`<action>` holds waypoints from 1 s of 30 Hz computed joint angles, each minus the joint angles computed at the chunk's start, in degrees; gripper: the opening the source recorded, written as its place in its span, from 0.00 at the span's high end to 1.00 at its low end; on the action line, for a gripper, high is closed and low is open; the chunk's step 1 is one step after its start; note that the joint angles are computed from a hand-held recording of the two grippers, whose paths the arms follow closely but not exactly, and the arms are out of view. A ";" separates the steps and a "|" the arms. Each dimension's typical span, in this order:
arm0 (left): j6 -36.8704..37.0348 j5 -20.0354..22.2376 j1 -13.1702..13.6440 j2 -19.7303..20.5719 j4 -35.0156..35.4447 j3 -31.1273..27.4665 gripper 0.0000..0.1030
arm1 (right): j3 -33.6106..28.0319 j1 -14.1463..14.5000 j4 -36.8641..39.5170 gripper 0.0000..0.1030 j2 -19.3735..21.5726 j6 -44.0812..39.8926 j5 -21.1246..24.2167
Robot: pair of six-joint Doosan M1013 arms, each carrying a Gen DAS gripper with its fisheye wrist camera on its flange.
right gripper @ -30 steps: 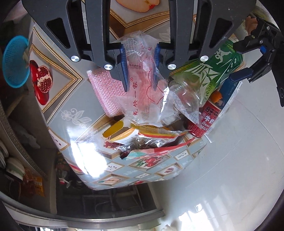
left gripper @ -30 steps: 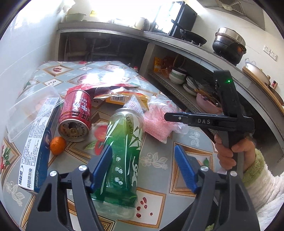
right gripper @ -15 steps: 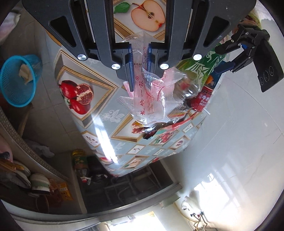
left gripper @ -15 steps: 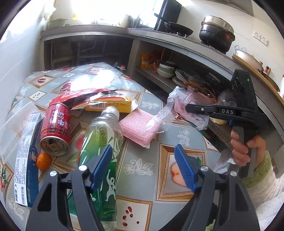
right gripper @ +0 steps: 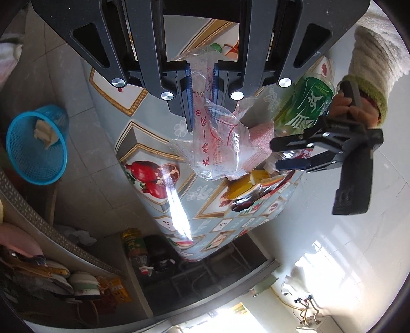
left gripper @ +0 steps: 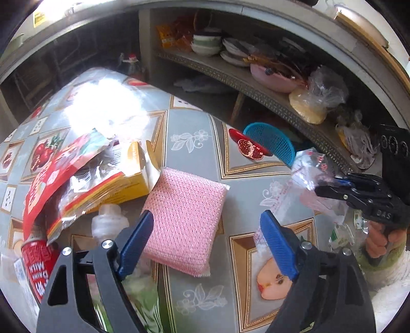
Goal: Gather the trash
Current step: 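Grasp the clear plastic bag with the right tool while the left tool grasps the pink sponge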
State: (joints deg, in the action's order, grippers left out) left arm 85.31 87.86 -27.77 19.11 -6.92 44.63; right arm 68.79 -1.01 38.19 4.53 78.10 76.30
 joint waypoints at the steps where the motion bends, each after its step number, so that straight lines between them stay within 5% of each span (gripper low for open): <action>1: -0.06 2.08 0.28 1.55 -0.33 -2.06 0.19 | 0.14 -0.15 0.36 0.89 0.00 0.00 -0.08; 6: -0.07 12.31 0.25 8.17 1.55 -10.86 0.17 | 0.75 -1.20 2.29 0.89 0.01 -0.69 -0.20; 10: -0.26 15.40 -0.49 10.04 4.26 -13.17 0.14 | 1.34 -1.97 3.33 0.89 -0.03 -1.38 -0.15; 21: -5.23 19.49 -0.70 10.21 -1.90 -13.67 0.13 | 2.13 -3.88 4.44 0.89 -0.47 -2.12 0.83; 30: -1.33 18.85 -4.44 6.91 2.92 -8.48 0.13 | 2.29 -3.01 -0.30 0.74 -0.52 -2.83 3.51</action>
State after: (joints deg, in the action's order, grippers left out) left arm 83.99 106.71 -32.22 26.02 -4.00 36.15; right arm 71.08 -4.01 37.89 4.01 75.26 79.81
